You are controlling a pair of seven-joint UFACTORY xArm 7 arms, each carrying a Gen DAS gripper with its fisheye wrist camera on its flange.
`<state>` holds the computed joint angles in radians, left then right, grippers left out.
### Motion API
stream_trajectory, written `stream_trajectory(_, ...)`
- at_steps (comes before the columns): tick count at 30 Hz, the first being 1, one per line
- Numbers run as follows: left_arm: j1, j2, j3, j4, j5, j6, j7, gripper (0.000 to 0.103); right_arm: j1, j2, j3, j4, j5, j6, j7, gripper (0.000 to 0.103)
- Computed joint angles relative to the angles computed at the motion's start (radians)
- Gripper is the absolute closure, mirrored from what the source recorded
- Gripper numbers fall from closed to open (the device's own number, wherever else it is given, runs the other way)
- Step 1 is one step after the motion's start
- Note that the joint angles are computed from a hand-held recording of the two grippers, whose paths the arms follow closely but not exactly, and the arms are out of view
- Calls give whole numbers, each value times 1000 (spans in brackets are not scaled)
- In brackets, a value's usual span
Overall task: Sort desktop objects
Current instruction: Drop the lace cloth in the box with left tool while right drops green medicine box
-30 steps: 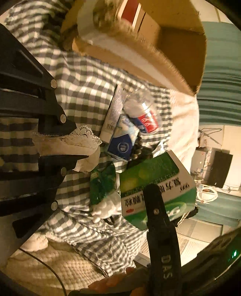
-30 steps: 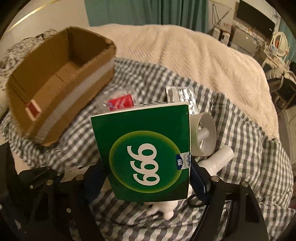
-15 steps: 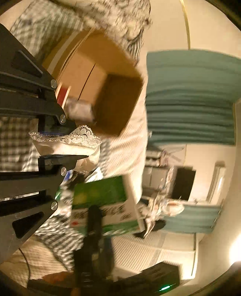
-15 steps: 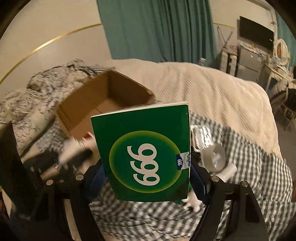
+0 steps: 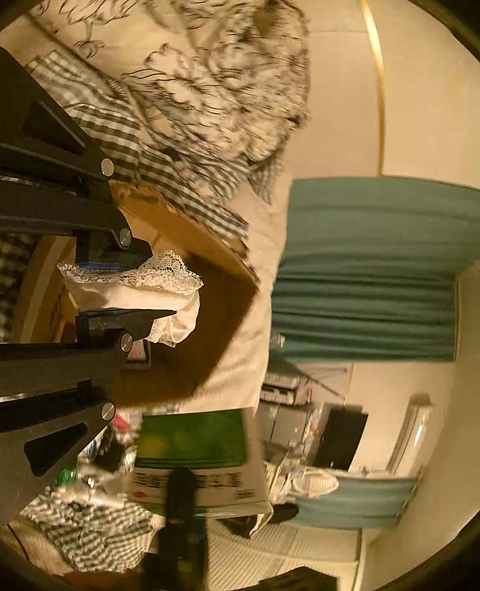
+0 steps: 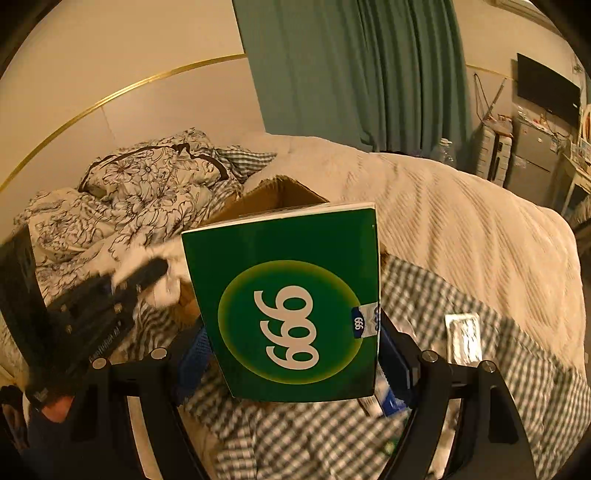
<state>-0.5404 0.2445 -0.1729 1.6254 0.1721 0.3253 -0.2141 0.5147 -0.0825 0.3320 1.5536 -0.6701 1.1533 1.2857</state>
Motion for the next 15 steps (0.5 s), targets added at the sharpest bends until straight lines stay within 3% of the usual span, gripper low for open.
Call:
stream_trajectory(10, 12, 130, -4, 84, -62, -15, 87, 86, -28, 134, -108, 18, 32, -224, 28, 22)
stream_trajectory(12, -5, 140, 10, 89, -44, -18, 93, 74, -32, 130, -123, -7, 15, -270, 53, 20)
stream_trajectory(13, -5, 140, 6, 87, -44, -22, 105, 60, -37, 126, -129, -21, 17, -296, 53, 12)
stream_trajectory(14, -7, 140, 2, 86, -42, -26, 121, 39, -39, 125, -131, -24, 15, -294, 55, 8)
stream_trajectory(15, -23, 132, 17, 71, -24, -47, 109, 27, -38, 119, -130, -27, 2, -277, 70, 6)
